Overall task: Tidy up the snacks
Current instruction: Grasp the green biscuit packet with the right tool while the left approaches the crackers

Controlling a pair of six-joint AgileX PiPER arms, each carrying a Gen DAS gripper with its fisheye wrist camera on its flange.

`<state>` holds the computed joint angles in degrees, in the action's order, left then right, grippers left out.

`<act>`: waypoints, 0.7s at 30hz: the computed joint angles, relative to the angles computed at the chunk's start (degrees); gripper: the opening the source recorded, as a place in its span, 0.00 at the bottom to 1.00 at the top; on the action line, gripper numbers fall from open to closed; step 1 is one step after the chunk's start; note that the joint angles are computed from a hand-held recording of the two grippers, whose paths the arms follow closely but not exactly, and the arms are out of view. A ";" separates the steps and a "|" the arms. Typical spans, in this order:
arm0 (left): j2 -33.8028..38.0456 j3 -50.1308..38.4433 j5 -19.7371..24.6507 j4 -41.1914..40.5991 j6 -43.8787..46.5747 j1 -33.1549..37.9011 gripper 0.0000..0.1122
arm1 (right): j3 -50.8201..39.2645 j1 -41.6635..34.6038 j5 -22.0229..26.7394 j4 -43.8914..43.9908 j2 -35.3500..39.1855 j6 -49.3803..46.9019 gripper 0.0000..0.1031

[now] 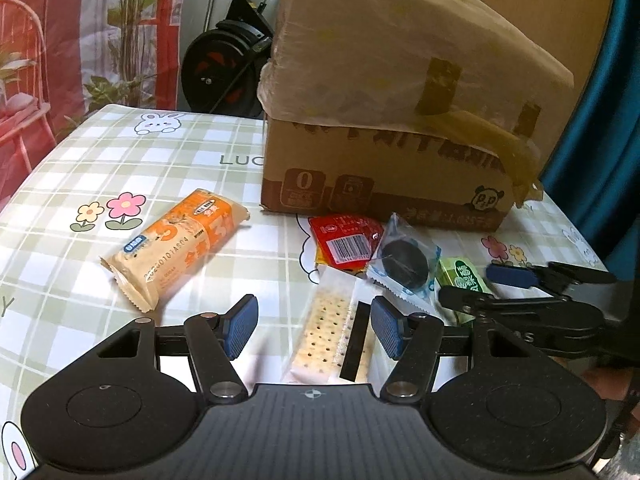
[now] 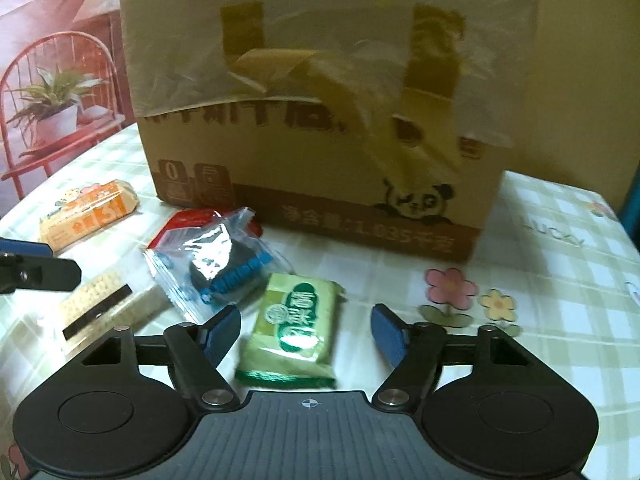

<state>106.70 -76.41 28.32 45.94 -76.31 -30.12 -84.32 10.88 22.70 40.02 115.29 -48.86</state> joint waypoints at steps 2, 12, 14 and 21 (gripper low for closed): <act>0.27 -0.13 -0.03 0.23 0.34 -0.26 0.57 | 1.10 0.19 -1.83 1.96 0.19 -2.31 0.52; 4.50 -4.46 0.84 -3.87 8.20 -0.09 0.58 | 7.36 -1.93 -3.70 22.79 -1.95 -23.12 0.36; 5.91 -6.12 1.23 -5.17 10.44 0.05 0.58 | 7.05 -2.04 -3.41 22.82 -1.72 -23.19 0.36; 10.18 -10.36 3.15 -4.75 11.60 -0.67 0.57 | 7.89 -1.91 -3.76 24.70 -2.08 -24.46 0.37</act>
